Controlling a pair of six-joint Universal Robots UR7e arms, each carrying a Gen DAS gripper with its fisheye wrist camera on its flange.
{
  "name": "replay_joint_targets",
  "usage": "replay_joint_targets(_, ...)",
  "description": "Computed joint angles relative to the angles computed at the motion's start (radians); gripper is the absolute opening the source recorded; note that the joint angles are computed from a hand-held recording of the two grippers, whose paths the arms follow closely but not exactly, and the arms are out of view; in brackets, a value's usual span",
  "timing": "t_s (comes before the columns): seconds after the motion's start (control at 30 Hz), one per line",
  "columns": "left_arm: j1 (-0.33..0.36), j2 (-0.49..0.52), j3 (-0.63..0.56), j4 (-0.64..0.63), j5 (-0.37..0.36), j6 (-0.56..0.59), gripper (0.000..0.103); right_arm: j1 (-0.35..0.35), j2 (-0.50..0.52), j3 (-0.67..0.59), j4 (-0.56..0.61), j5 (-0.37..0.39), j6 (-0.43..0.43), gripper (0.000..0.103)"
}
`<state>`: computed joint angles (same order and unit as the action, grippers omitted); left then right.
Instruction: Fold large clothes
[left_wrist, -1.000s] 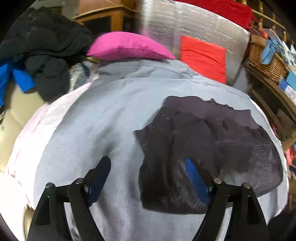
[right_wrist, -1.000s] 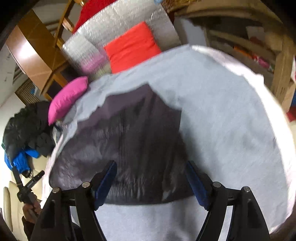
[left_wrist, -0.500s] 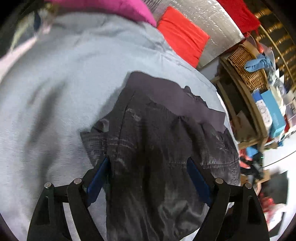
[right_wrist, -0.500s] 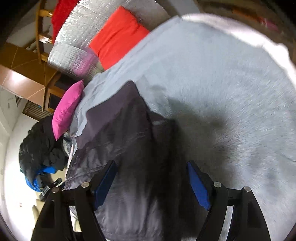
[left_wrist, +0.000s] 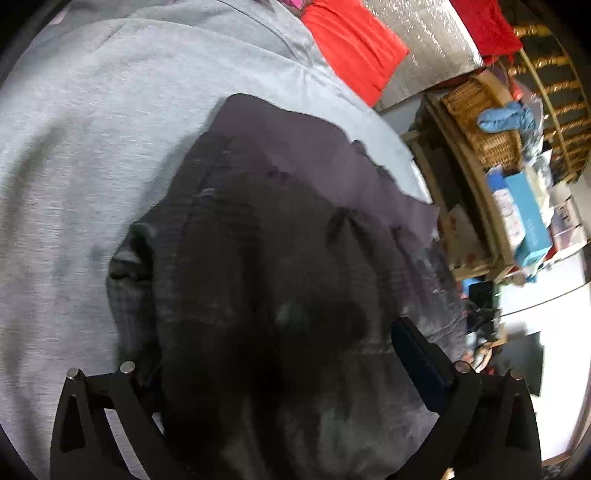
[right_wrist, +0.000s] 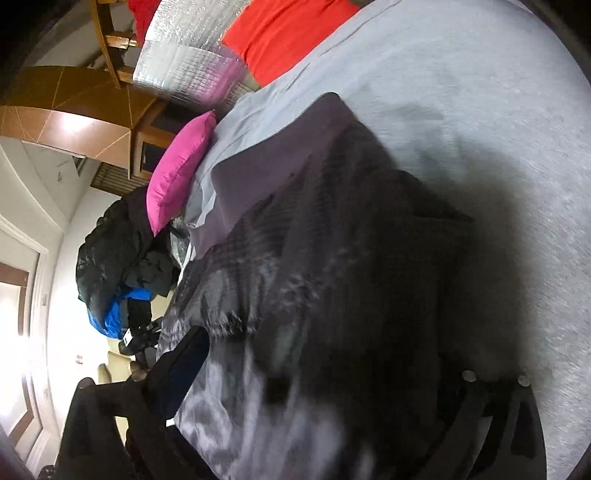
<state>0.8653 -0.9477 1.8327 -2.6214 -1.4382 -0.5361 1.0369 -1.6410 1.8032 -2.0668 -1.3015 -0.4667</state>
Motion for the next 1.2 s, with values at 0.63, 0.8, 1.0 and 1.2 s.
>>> replay_joint_targets(0.63, -0.031, 0.028, 0.006, -0.251, 0.016, -0.015, 0.019, 0.115, -0.039, 0.114, -0.266, -0.102, 0.038, 0.055)
replay_joint_targets(0.8, -0.05, 0.013, 0.006, -0.356, 0.05, 0.044, 0.015, 0.148, -0.053, 0.123, -0.342, -0.04, 0.006, 0.05)
replay_joint_targets(1.0, -0.051, 0.012, -0.014, -0.268, 0.152, 0.053, 0.015, 0.142, -0.034, 0.145, -0.406, -0.04, 0.011, 0.05)
replay_joint_targets(1.2, 0.005, 0.034, -0.048, -0.087, 0.173, -0.089, 0.035, 0.065, 0.013, 0.101, -0.323, -0.051, 0.115, 0.068)
